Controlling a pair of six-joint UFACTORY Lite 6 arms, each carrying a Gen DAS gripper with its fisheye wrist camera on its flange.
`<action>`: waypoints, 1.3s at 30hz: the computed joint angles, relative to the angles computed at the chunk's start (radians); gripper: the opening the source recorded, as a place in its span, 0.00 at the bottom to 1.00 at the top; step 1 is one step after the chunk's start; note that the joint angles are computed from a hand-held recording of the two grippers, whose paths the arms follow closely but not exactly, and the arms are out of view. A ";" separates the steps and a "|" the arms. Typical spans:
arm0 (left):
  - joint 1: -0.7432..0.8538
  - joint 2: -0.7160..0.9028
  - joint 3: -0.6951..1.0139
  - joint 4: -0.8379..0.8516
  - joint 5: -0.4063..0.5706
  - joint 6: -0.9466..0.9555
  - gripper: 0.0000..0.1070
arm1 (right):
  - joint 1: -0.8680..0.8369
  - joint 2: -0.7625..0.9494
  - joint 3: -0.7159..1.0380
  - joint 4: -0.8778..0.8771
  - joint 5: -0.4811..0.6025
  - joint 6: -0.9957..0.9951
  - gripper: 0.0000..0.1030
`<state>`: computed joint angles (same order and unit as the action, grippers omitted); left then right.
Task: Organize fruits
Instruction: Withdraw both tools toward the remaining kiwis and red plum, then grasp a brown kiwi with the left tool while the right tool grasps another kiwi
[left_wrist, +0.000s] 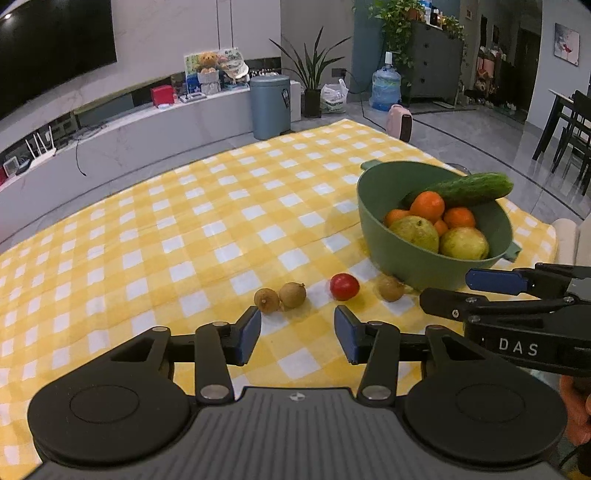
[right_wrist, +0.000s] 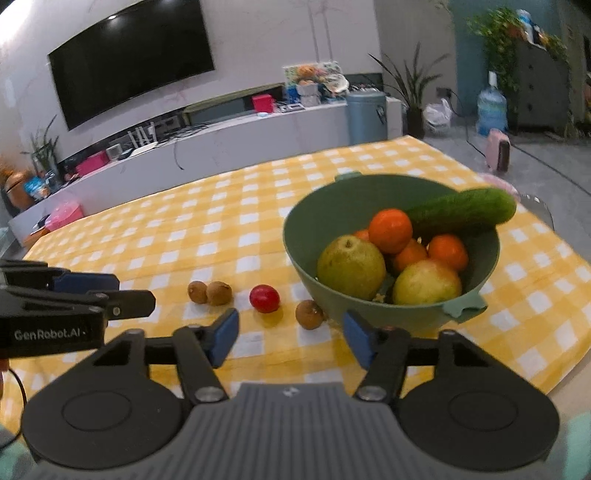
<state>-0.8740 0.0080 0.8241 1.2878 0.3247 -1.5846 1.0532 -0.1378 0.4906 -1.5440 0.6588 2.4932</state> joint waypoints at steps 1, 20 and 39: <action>0.016 0.015 0.002 0.037 -0.017 -0.034 0.48 | -0.005 0.023 0.008 -0.010 0.001 0.020 0.53; 0.211 0.311 0.118 0.891 -0.133 -0.898 0.36 | -0.133 0.408 0.205 -0.239 -0.039 0.290 0.30; 0.234 0.349 0.134 1.141 -0.140 -1.113 0.25 | -0.157 0.514 0.280 -0.258 -0.022 0.301 0.22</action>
